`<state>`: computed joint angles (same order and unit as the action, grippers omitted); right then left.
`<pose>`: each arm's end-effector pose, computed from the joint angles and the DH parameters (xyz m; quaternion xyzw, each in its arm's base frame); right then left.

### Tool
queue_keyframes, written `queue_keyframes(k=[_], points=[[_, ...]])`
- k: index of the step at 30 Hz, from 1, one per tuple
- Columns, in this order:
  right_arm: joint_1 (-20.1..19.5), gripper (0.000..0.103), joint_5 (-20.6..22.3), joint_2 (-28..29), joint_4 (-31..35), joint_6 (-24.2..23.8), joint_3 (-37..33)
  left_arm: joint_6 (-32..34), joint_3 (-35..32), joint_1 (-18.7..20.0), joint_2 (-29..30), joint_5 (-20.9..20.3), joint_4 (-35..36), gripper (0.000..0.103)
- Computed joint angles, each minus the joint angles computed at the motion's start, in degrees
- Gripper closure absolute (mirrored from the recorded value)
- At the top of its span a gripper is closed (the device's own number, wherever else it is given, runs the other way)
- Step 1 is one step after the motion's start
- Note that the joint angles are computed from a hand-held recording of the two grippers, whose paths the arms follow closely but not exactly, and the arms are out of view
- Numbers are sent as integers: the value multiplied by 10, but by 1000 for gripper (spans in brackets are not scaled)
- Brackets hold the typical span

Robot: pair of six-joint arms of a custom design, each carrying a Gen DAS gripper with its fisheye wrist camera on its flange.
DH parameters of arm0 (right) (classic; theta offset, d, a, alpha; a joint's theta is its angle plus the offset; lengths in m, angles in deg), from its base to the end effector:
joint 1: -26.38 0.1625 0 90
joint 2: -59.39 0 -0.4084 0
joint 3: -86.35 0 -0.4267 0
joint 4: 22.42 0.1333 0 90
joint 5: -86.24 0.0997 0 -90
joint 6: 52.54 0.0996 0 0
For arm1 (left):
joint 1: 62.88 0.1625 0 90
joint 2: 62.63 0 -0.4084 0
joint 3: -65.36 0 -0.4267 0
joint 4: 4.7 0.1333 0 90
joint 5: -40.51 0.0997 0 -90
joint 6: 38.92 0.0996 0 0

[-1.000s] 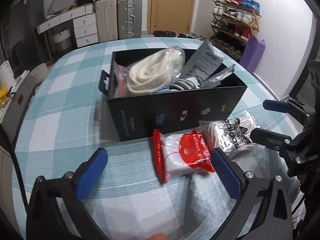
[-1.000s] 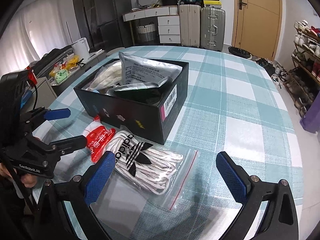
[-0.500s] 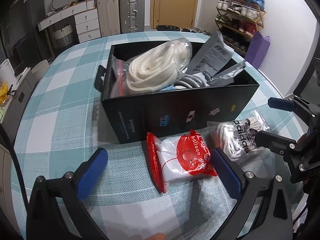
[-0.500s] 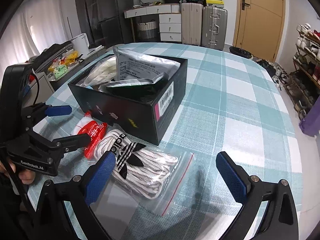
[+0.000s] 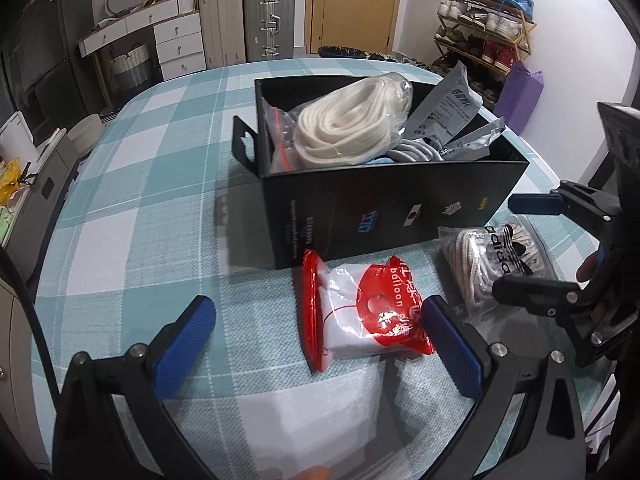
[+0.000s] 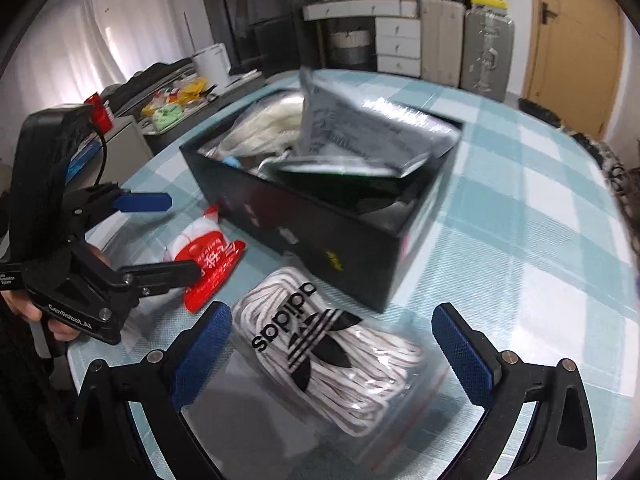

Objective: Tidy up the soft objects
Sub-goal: 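Grasp the clear adidas shoelace bag with the right gripper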

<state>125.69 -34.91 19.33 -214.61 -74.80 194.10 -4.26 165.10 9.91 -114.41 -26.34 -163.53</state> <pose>0.1786 -0.5838 0.0168 0.1736 -0.9069 0.2549 0.2870 -0.0318 -0.6855 0.1164 0.3887 0.8823 -0.1454 0.2220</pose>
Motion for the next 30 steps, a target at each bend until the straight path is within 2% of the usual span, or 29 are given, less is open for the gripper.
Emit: queue_keyframes(k=[6, 12, 15, 16, 21, 30], points=[[2, 1, 7, -5, 42, -7, 5, 3, -1, 3, -2, -6, 2, 0], [8, 2, 7, -6, 48, -14, 20, 15, 5, 3, -6, -17, 0, 0], [10, 10, 11, -6, 36, -25, 29, 22, 8, 2, -6, -19, -3, 0], [10, 16, 12, -6, 33, -28, 30, 21, 7, 1, -4, -16, -3, 0], [15, 35, -16, 11, 10, -41, 17, 13, 0, 1, 2, -3, 0, 0], [16, 51, -10, 12, -8, -54, 24, 8, -6, 5, 4, -6, 19, 1]])
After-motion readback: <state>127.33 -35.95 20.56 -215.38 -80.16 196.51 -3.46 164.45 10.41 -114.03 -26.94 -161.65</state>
